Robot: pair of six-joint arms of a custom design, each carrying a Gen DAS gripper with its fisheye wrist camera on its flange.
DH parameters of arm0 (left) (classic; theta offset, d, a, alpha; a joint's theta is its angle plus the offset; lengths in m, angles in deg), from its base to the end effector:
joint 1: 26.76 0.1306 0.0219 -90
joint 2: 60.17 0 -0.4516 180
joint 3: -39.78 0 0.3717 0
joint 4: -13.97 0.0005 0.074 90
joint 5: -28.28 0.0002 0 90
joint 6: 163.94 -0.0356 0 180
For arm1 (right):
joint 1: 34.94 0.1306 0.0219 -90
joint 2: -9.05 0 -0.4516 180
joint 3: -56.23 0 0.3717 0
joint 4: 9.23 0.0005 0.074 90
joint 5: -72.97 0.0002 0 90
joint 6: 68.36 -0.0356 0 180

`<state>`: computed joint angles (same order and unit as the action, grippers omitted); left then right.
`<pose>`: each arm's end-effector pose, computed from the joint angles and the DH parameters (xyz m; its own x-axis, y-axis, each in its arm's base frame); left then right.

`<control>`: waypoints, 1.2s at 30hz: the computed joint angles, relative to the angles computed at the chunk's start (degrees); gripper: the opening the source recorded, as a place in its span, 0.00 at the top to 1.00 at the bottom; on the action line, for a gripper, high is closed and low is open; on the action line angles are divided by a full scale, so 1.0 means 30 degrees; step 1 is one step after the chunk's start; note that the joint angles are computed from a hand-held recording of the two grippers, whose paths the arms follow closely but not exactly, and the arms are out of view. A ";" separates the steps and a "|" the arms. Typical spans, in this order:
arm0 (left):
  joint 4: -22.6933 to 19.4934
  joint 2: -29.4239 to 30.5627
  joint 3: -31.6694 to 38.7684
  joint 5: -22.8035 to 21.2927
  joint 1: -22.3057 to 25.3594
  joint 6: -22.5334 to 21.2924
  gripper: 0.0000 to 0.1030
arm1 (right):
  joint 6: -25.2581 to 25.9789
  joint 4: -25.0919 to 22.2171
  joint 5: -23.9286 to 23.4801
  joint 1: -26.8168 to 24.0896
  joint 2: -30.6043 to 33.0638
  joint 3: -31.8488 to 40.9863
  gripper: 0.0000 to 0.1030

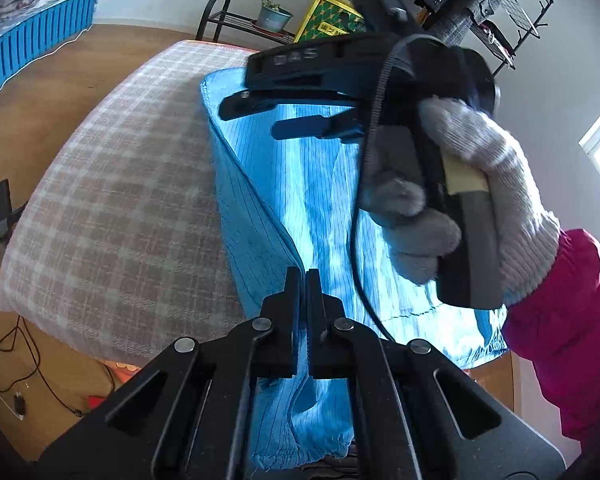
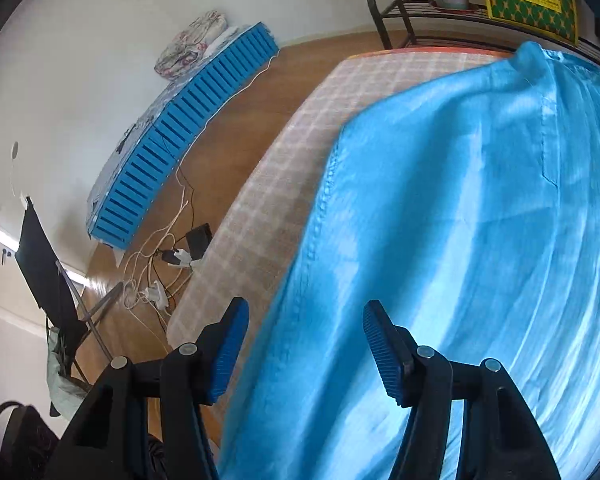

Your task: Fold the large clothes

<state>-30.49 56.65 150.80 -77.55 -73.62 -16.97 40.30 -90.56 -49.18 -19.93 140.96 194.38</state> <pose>0.4611 -0.4786 0.4127 -0.7752 -0.3524 -0.5243 -0.1232 0.8984 -0.4216 0.6903 0.2042 0.4064 -0.7718 -0.4874 -0.4083 -0.6317 0.6611 0.4049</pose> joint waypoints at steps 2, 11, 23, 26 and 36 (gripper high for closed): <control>-0.0107 0.0091 0.0133 0.0008 0.0005 -0.0032 1.00 | 0.0287 -0.0244 0.1535 0.0631 0.0486 0.0739 0.39; -0.0925 0.0403 0.0695 0.0128 0.0011 -0.0489 1.00 | 0.0780 -0.0599 0.3829 0.1310 0.1549 0.1375 1.00; -0.3431 0.2519 0.5303 -0.0267 -0.1185 -0.3412 1.00 | -0.3021 0.3615 -0.2203 -0.2162 -0.1072 -0.2639 1.00; -0.4582 0.3745 0.7468 -0.0270 -0.1589 -0.4514 1.00 | -0.4283 0.5176 -0.3015 -0.3426 -0.1842 -0.4128 1.00; -0.6431 0.6201 1.1126 0.1902 -0.2028 -0.4425 1.00 | -0.6733 0.5737 -0.2621 -0.5846 -0.0766 -0.5074 1.00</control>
